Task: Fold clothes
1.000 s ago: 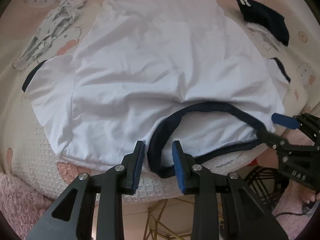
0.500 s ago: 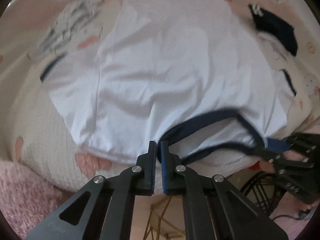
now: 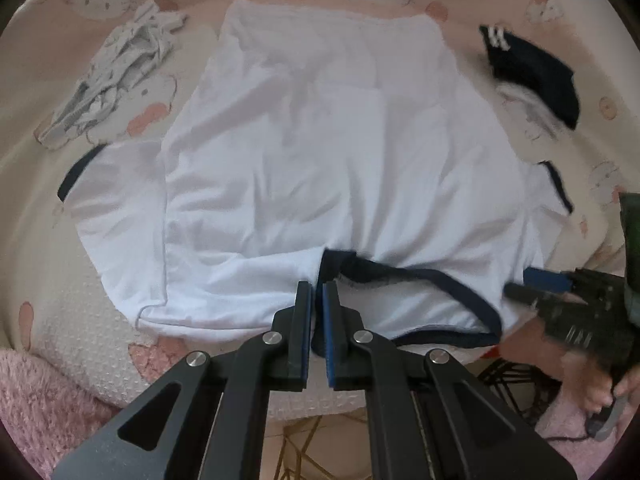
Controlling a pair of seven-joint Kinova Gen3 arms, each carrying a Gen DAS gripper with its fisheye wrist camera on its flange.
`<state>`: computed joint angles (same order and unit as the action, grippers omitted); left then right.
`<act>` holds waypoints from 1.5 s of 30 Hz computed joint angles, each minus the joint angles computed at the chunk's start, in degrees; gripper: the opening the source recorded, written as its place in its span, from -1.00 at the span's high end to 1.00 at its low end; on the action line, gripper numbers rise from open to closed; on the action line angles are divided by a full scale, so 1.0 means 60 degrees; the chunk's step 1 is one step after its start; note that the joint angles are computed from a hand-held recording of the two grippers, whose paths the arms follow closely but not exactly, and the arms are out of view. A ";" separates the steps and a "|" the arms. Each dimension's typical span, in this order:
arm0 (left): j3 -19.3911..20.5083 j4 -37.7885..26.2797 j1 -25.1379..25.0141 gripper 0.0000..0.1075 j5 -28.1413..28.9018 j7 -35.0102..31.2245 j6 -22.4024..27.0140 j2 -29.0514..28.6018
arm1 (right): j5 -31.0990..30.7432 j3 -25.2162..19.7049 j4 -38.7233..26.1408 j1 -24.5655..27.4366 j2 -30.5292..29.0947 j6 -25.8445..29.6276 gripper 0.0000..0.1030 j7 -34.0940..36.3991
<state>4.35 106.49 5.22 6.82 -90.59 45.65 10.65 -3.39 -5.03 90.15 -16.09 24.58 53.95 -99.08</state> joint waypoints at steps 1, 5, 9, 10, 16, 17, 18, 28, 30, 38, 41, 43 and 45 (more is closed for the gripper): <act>-0.0100 -0.0088 0.0049 0.88 -0.0040 -0.0005 0.0276 0.0114 | 0.0257 -0.0017 -0.0053 -0.0222 0.0024 0.0140 0.02 0.0000; -0.0088 -0.0435 -0.0599 0.77 0.0252 -0.0634 0.1811 0.0528 | 0.0698 -0.0073 -0.0158 -0.0674 0.0045 0.0577 -0.03 0.0191; -0.0309 -0.0454 -0.1223 0.36 0.1166 -0.1276 0.1928 0.0045 | -0.0410 -0.0329 0.0214 0.0192 -0.0547 -0.0516 -0.01 0.0754; -0.0346 -0.0461 -0.1274 0.27 0.1273 -0.1315 0.1761 -0.0078 | -0.0488 -0.0285 0.0320 0.0214 -0.0658 -0.0865 -0.01 0.0724; -0.0278 -0.0548 -0.0610 0.27 0.0435 -0.0515 0.0723 0.0520 | 0.0526 0.0208 -0.0685 -0.1087 0.0731 -0.0441 0.00 -0.0530; -0.0257 -0.0525 -0.0520 0.27 0.0270 -0.0420 0.0746 0.0667 | 0.0885 0.0344 -0.0712 -0.1398 0.0808 -0.0302 0.00 -0.0641; -0.0237 -0.0499 -0.0461 0.27 0.0142 -0.0373 0.0784 0.0802 | 0.1094 0.0318 -0.0711 -0.1534 0.0792 -0.0259 -0.02 -0.0685; 0.0015 -0.0128 -0.0480 0.26 0.0313 -0.0735 0.0278 0.0385 | -0.0996 0.0681 0.0857 0.0181 -0.0592 -0.1932 -0.01 -0.2049; 0.0230 -0.0181 -0.0599 0.26 0.1001 -0.1329 -0.0081 0.0309 | -0.1002 0.1446 0.1140 0.0117 -0.0663 -0.2039 -0.01 -0.2826; 0.0983 -0.1538 0.0410 0.26 0.1621 -0.2440 -0.0486 0.1895 | 0.0240 0.0393 -0.0281 0.0094 0.0917 -0.1284 -0.04 -0.3951; 0.1253 -0.1657 0.0744 0.26 0.1844 -0.2537 -0.0770 0.2183 | 0.1386 0.0835 -0.0752 -0.0996 0.1198 -0.0655 0.10 -0.4223; 0.1241 -0.1528 0.1093 0.26 0.1706 -0.2434 -0.0956 0.2170 | 0.1980 0.0846 -0.1015 -0.1348 0.1364 -0.0304 0.21 -0.4342; 0.1117 -0.1304 0.1586 0.26 0.1263 -0.2185 -0.1179 0.2061 | 0.2467 0.1007 -0.1249 -0.1649 0.1514 0.0028 0.21 -0.4557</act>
